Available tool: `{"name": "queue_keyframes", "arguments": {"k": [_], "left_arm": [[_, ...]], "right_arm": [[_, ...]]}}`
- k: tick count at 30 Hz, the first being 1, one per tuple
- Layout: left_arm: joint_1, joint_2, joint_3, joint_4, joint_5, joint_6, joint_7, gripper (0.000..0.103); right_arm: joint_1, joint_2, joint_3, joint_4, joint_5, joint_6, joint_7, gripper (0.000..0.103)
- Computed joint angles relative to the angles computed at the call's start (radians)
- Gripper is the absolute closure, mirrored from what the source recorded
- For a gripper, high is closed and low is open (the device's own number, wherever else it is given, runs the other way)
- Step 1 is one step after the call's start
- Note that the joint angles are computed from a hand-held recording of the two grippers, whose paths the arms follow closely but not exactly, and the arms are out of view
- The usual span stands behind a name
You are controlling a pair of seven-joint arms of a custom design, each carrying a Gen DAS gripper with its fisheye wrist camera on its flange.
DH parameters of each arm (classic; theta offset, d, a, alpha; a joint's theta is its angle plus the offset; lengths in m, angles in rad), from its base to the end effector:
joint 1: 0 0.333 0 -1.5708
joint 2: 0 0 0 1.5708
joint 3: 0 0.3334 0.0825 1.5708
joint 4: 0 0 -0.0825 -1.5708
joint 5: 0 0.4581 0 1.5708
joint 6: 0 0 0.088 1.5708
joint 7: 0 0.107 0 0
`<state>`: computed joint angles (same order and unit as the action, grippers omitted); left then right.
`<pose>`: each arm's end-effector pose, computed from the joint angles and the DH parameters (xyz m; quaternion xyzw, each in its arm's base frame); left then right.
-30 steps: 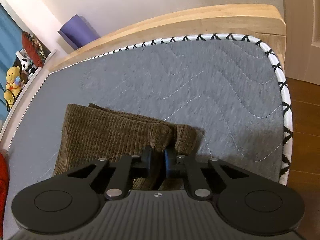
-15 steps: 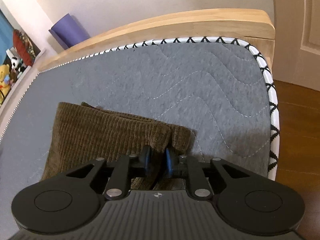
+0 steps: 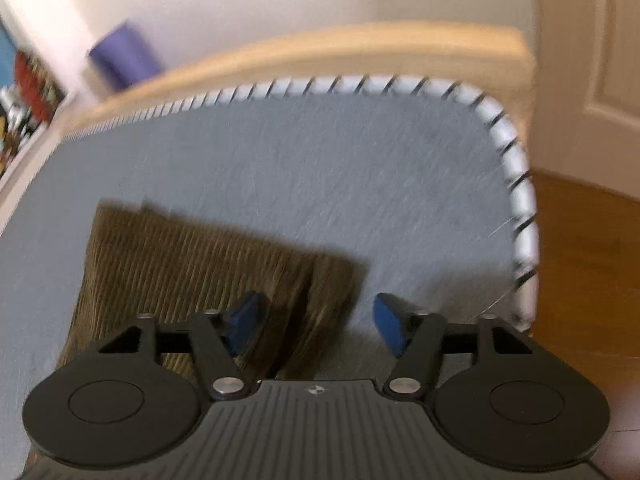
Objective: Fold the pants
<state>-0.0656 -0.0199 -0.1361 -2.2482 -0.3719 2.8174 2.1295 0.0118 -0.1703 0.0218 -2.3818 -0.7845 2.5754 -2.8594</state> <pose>0.6104 -0.1067 0.4105 -0.5089 0.8052 -0.2498 0.1740 0.5580 0.0307 0.3952 -0.1656 0.9361 -0.2323 0.2057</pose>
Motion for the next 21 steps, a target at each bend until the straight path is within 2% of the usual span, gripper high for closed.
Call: {"name": "queue_keyframes", "arguments": {"k": [1,4,6,7,8,10,11,15,18,21], "left_arm": [[-0.001,-0.002,0.001,0.001,-0.033,0.014,0.006,0.06],[0.0,-0.002,0.003,0.004,-0.071,0.052,-0.018,0.059],[0.004,0.002,0.003,0.006,-0.045,0.066,-0.06,0.059],[0.005,0.003,0.004,0.008,-0.03,0.068,-0.077,0.059],[0.006,0.004,0.004,0.008,-0.015,0.072,-0.094,0.059],[0.008,-0.001,0.004,0.007,-0.006,0.073,-0.104,0.059],[0.008,0.0,0.005,0.007,-0.004,0.076,-0.105,0.059],[0.01,-0.002,0.005,0.002,0.003,0.09,-0.117,0.059],[0.013,-0.001,0.007,0.002,0.021,0.098,-0.145,0.059],[0.016,0.003,0.007,0.005,0.039,0.106,-0.175,0.059]], "right_arm": [[0.003,0.009,0.003,0.012,-0.011,-0.011,-0.027,0.028],[0.012,0.035,-0.007,0.03,-0.001,0.014,-0.098,0.028],[0.02,0.049,-0.005,0.047,-0.001,-0.01,-0.138,0.033],[0.023,0.053,-0.005,0.052,-0.007,-0.018,-0.147,0.042],[0.024,0.052,-0.004,0.052,-0.016,-0.024,-0.136,0.057],[0.017,0.038,-0.011,0.028,-0.044,0.029,-0.065,0.083],[0.009,0.03,-0.013,0.014,-0.059,0.065,-0.016,0.087],[-0.021,0.001,0.005,-0.012,-0.161,0.118,0.154,0.089],[-0.041,-0.029,0.046,-0.004,-0.363,0.124,0.324,0.09],[-0.015,-0.052,0.089,0.044,-0.559,0.102,0.398,0.09]]}}
